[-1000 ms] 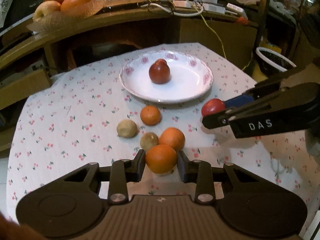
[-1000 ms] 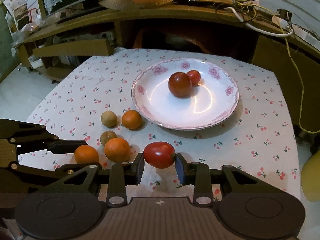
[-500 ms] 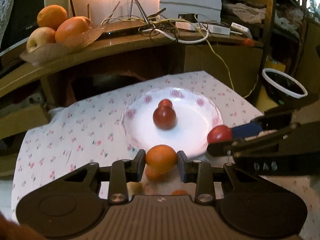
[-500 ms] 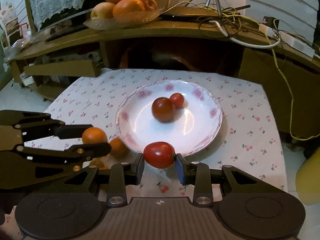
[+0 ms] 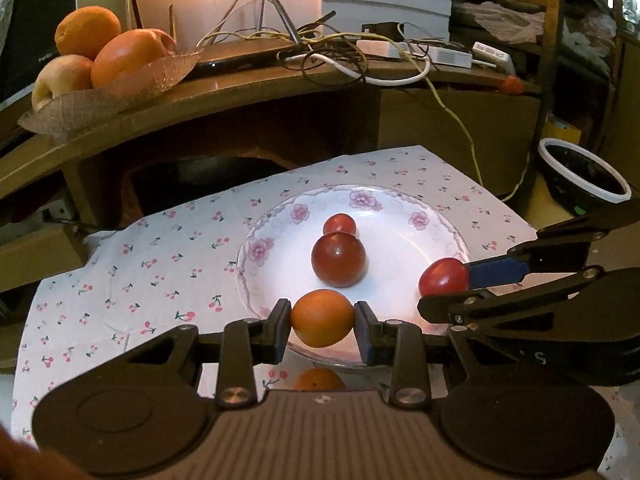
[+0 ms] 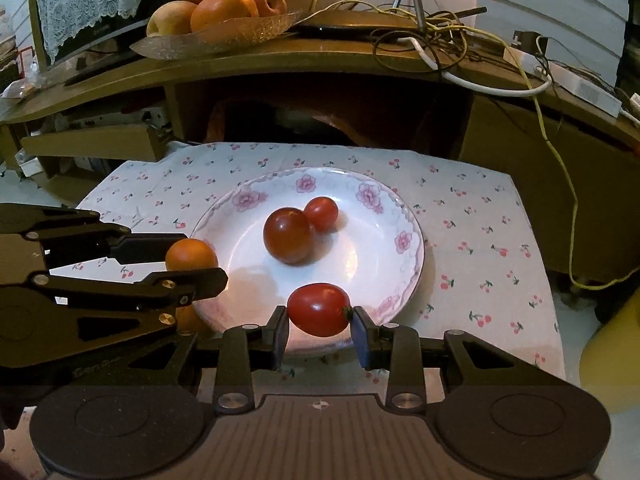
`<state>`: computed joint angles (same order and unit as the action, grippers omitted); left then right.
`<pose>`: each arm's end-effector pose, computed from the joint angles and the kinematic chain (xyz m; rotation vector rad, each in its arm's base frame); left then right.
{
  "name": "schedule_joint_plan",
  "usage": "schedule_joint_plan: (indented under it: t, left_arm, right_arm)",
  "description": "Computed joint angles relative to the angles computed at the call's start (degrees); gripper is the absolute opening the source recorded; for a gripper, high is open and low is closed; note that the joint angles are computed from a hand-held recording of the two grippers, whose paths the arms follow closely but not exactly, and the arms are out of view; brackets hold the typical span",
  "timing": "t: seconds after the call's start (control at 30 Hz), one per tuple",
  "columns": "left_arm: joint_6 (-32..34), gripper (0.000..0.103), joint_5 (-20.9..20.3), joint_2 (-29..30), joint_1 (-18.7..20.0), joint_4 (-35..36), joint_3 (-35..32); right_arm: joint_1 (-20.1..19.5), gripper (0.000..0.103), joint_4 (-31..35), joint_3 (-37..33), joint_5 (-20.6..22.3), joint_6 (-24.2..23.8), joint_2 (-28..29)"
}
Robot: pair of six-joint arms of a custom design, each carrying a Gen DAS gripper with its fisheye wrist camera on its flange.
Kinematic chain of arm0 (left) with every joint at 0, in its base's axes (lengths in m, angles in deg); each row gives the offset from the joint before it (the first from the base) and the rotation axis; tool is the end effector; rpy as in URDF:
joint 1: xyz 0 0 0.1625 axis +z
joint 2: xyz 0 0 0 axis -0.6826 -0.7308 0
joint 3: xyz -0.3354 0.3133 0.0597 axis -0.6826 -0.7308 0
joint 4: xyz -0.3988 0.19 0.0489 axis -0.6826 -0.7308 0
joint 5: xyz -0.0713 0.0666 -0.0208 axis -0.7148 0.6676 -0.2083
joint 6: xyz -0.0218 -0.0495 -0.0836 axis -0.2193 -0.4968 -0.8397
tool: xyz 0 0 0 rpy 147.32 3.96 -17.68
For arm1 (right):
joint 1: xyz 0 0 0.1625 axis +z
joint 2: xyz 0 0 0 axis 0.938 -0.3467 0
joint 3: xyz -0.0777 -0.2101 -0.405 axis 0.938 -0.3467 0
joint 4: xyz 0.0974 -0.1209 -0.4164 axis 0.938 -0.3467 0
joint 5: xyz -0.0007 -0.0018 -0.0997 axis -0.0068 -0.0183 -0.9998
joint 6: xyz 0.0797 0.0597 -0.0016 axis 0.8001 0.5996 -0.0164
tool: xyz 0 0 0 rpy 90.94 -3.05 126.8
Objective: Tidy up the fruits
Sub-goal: 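Lower the orange and tomato into the white plate and open both tools, then grasp another orange with the right tool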
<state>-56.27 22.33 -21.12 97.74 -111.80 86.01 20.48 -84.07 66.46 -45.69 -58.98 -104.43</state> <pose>-0.2570 -0.7316 0.0310 0.4158 2.2107 -0.9734 0.1138 -0.7916 0.1743 1.1451 -2.3644 0.5564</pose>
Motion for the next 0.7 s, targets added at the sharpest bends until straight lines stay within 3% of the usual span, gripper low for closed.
schedule_joint_plan:
  t: [0.7]
  left_arm:
    - [-1.44,0.040,1.71,-1.18,-0.33,-1.70,0.82]
  right_arm:
    - [-0.06,0.040,-1.33,0.61,2.22,-0.02,-0.55]
